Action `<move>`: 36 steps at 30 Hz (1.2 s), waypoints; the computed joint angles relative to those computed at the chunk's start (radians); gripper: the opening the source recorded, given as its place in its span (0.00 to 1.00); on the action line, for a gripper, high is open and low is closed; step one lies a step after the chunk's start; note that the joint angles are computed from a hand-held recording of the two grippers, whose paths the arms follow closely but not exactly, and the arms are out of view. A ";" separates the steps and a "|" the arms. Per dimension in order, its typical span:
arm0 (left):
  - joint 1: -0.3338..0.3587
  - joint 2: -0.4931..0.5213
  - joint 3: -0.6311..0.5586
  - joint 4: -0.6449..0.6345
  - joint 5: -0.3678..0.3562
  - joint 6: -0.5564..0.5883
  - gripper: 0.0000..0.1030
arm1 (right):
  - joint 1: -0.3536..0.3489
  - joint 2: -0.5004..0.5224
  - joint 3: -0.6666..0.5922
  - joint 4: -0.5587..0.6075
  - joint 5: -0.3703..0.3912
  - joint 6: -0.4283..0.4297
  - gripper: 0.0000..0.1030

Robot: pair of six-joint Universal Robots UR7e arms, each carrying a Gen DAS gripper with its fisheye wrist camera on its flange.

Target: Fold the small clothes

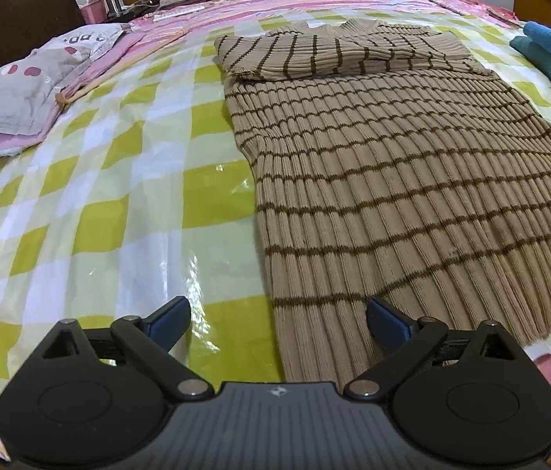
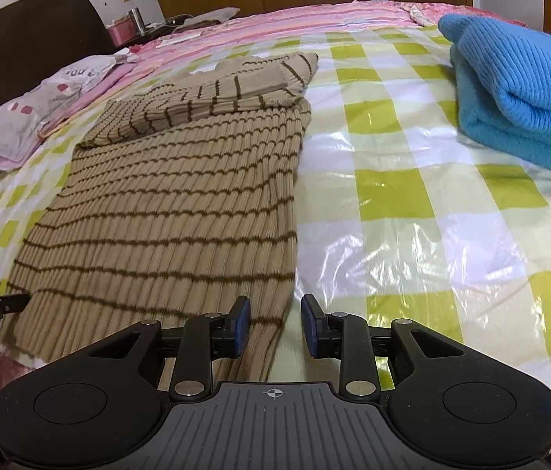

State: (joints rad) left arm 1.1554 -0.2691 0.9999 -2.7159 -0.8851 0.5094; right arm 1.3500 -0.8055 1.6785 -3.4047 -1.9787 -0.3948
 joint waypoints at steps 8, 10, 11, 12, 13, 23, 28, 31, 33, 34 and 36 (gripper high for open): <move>-0.001 -0.025 0.033 0.018 -0.019 -0.014 0.84 | -0.008 -0.029 0.050 0.007 0.028 0.012 0.28; -0.002 -0.028 0.039 0.012 -0.023 -0.006 0.81 | -0.011 -0.038 0.059 0.016 0.035 0.019 0.28; -0.003 -0.029 0.042 0.009 -0.023 -0.002 0.80 | -0.011 -0.041 0.062 0.019 0.037 0.023 0.28; -0.003 -0.030 0.045 0.007 -0.025 0.000 0.79 | -0.012 -0.043 0.064 0.022 0.039 0.027 0.28; -0.004 -0.031 0.047 0.006 -0.026 0.001 0.77 | -0.012 -0.046 0.067 0.028 0.041 0.033 0.28; -0.001 -0.051 0.063 0.041 -0.060 -0.027 0.58 | -0.016 -0.078 0.093 0.122 0.106 0.072 0.28; 0.002 -0.062 0.072 0.055 -0.093 -0.033 0.45 | -0.021 -0.078 0.092 0.129 0.131 0.094 0.27; 0.002 -0.064 0.078 0.050 -0.102 -0.024 0.36 | -0.022 -0.079 0.093 0.132 0.141 0.098 0.21; 0.001 -0.066 0.084 0.045 -0.108 -0.017 0.30 | -0.025 -0.079 0.095 0.129 0.153 0.106 0.18; 0.001 -0.068 0.087 0.041 -0.110 -0.015 0.28 | -0.026 -0.078 0.096 0.125 0.158 0.112 0.17; 0.000 -0.068 0.091 0.033 -0.110 -0.012 0.26 | -0.030 -0.078 0.099 0.118 0.169 0.123 0.15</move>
